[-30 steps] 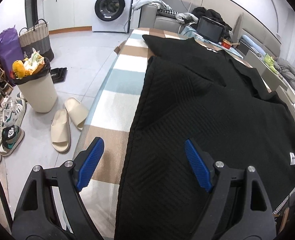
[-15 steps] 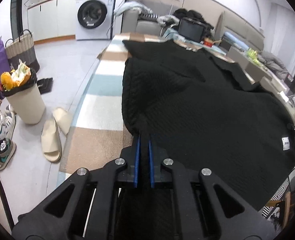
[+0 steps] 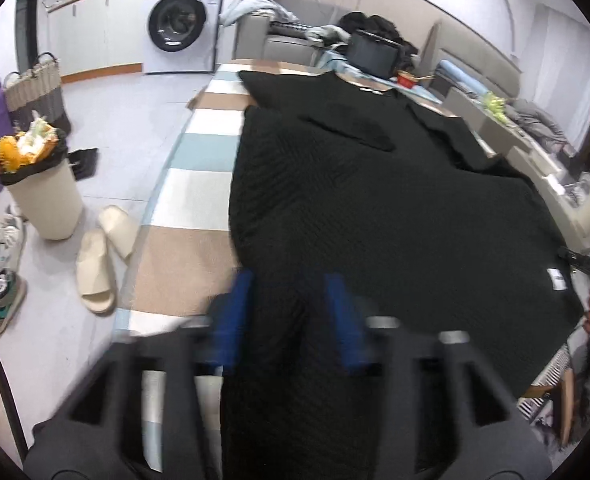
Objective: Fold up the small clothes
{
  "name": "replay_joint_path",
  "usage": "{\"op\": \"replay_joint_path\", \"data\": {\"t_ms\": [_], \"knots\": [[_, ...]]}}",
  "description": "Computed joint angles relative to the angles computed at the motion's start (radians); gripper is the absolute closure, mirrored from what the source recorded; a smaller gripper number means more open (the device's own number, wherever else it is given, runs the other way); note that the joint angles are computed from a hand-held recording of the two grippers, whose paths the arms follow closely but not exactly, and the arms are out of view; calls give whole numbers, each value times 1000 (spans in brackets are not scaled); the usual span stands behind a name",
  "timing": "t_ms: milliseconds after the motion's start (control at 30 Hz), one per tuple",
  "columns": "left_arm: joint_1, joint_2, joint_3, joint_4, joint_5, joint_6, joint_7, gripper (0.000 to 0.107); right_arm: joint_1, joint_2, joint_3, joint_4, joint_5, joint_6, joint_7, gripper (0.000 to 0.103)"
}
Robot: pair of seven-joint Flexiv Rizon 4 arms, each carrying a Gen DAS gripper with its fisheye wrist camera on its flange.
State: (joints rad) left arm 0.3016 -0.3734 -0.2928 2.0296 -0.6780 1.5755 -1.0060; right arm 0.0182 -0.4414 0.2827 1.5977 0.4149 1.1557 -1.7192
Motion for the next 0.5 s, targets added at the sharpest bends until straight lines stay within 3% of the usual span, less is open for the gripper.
{"op": "replay_joint_path", "data": {"t_ms": [67, 100, 167, 200, 267, 367, 400, 433, 500], "knots": [[-21, -11, 26, -7, 21, 13, -21, 39, -8, 1, 0, 5, 3, -14, -4, 71], [-23, -14, 35, -13, 33, -7, -27, 38, -22, 2, 14, 4, 23, -16, -27, 68], [-75, -27, 113, -44, 81, -55, -72, 38, -32, 7, 20, 5, 38, -20, -59, 56], [-113, -39, 166, -63, 117, -75, -109, 38, -32, 10, 20, 9, 40, -15, -78, 55], [-130, -53, 188, -74, 149, -63, -132, 38, -38, 10, 25, 8, 52, -15, -112, 49], [-170, -65, 247, -100, 219, -87, -180, 38, -19, 8, 8, 11, 34, -14, -120, 49], [-167, -67, 242, -103, 231, -85, -180, 43, -12, 5, 4, 8, 24, -14, -121, 49], [-161, -68, 233, -102, 241, -81, -174, 55, -4, 4, 0, 11, 11, -12, -126, 49], [-97, -57, 144, -74, 226, -57, -109, 74, 29, 8, -22, 34, -43, 16, -117, 49]]}}
